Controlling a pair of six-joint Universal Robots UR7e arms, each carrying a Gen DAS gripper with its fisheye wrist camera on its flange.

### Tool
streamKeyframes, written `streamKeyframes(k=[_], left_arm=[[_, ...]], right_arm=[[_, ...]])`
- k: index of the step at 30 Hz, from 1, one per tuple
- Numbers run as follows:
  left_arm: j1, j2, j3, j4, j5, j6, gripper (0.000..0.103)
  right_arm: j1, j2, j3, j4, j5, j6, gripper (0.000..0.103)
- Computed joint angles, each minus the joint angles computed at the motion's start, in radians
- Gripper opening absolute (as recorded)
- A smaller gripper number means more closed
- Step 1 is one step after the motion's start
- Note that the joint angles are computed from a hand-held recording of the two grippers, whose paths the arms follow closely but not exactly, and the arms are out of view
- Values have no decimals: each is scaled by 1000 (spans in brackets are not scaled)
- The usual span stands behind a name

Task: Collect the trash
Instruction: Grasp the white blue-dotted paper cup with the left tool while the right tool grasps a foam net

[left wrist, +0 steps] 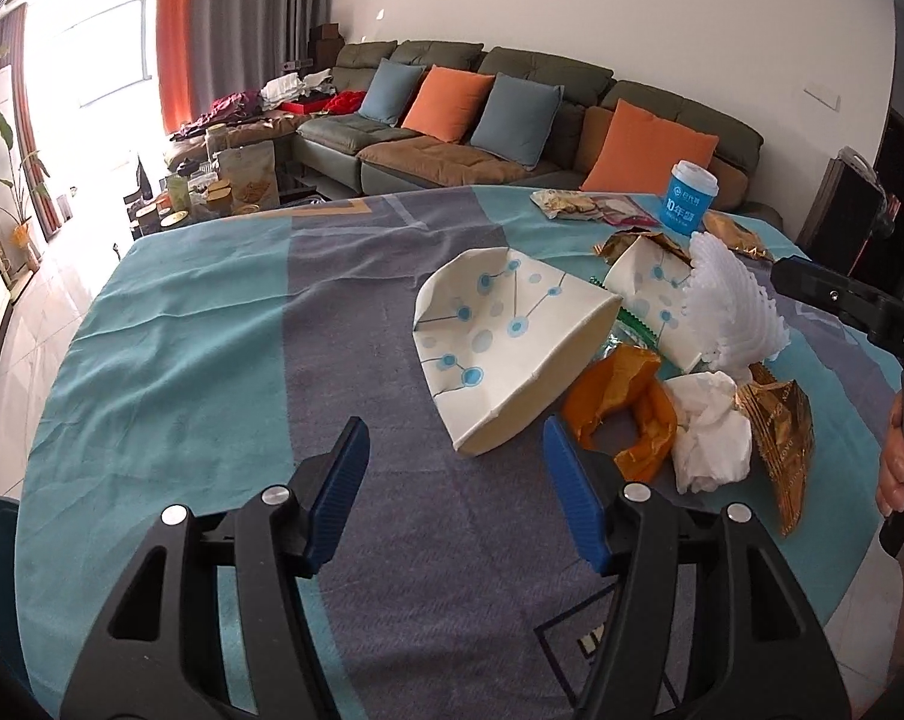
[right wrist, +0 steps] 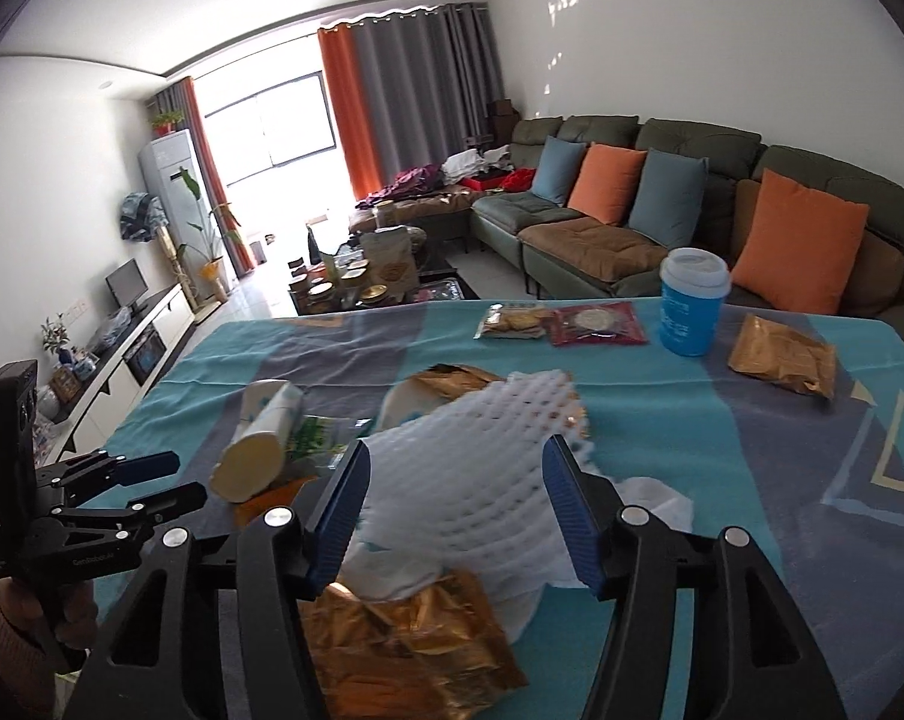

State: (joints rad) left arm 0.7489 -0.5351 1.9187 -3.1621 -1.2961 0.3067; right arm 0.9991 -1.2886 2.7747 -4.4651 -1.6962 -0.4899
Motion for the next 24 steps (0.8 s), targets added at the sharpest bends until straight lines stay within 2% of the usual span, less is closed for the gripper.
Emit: streamKeyframes(k=[3,8,13,15,17,19,21,23,24], left_arm=[[0,20,-35,45,3,-14,55],[1,41,-71,96,16,-16,40],[7,48,-89,121,17,-16,23],[7,49,-91,124,16,-16,16],[8,48,-90,123,16,-13,14],[7,45,-83,109,14,-6,12],[5,43,-77,92,17,0,9],[3,39,-69,75,22,1,9],[3,37,-66,69,22,3,9]], right_arm=[[-84,-55,16,41,63,18,70],[-205,-163,22,205,193,53,71],[-243,-179,28,257,258,42,70],[-249,-178,31,261,275,30,63],[-235,-165,36,245,267,25,56],[-241,-170,40,254,281,19,46],[-231,-166,42,251,270,12,27],[-229,-161,48,248,276,4,13],[-229,-156,51,240,279,0,10]])
